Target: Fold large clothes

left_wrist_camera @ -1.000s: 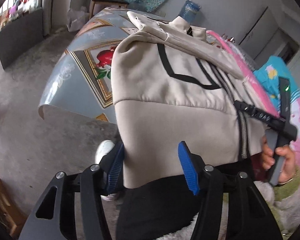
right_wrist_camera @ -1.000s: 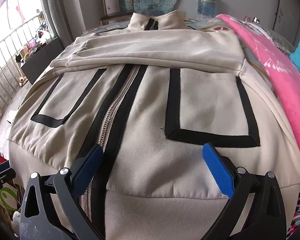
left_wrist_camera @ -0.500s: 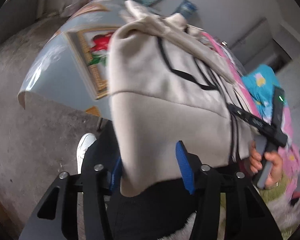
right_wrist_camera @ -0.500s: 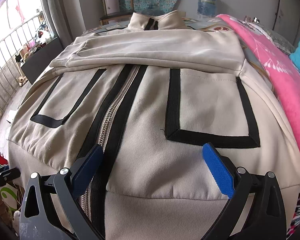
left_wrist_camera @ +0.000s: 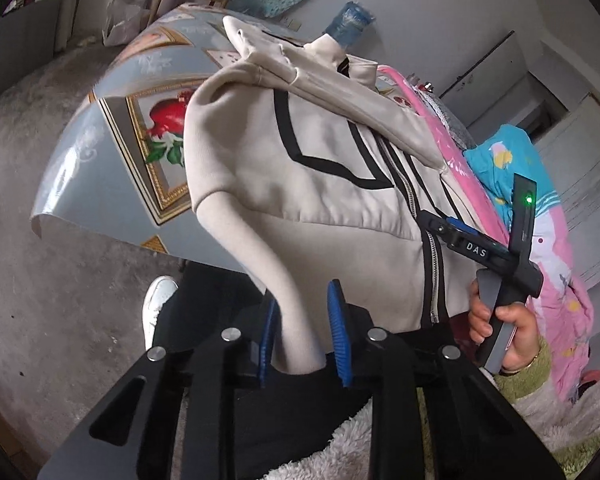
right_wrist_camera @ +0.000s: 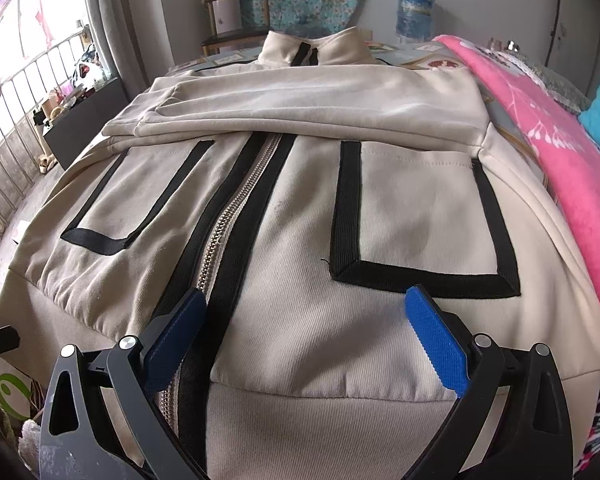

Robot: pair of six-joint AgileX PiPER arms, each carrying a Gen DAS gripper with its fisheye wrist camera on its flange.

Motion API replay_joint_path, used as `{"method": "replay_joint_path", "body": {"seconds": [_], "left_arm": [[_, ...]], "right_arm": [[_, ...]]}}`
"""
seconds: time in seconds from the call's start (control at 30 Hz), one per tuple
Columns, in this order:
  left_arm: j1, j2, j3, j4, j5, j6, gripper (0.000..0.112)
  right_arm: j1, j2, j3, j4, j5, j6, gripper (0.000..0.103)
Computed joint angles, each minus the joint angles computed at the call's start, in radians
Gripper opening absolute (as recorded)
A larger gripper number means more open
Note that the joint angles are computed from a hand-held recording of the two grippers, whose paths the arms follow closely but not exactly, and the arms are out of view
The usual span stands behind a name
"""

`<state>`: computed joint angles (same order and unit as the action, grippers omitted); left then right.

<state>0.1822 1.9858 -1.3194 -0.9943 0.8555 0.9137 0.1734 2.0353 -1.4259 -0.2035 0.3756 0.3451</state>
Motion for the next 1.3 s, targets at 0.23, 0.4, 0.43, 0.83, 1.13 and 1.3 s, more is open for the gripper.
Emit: {"method": "replay_joint_path", "body": {"seconds": [0.23, 0.4, 0.43, 0.83, 1.13, 1.3], "left_arm": [[-0.04, -0.057, 0.042, 0.054, -0.099, 0.005, 0.012], [-0.071, -0.077, 0.041, 0.129, -0.15, -0.042, 0.01], [-0.079, -0.079, 0.042, 0.146, -0.161, -0.052, 0.01], [-0.113, -0.081, 0.063, 0.196, -0.231, -0.077, 0.01], [-0.114, -0.085, 0.078, 0.193, -0.244, -0.067, 0.01], [-0.114, -0.084, 0.08, 0.188, -0.247, -0.061, 0.01]], "right_arm": [[0.0, -0.003, 0.012, -0.007, -0.023, 0.006, 0.096], [-0.022, -0.01, -0.011, 0.138, 0.029, -0.11, 0.096], [-0.022, -0.015, -0.01, 0.134, 0.04, -0.097, 0.096], [-0.197, -0.277, 0.238, 0.195, 0.108, -0.097, 0.094], [-0.299, -0.39, 0.377, 0.218, 0.151, -0.081, 0.084], [-0.322, -0.391, 0.409, 0.255, 0.148, -0.107, 0.076]]}}
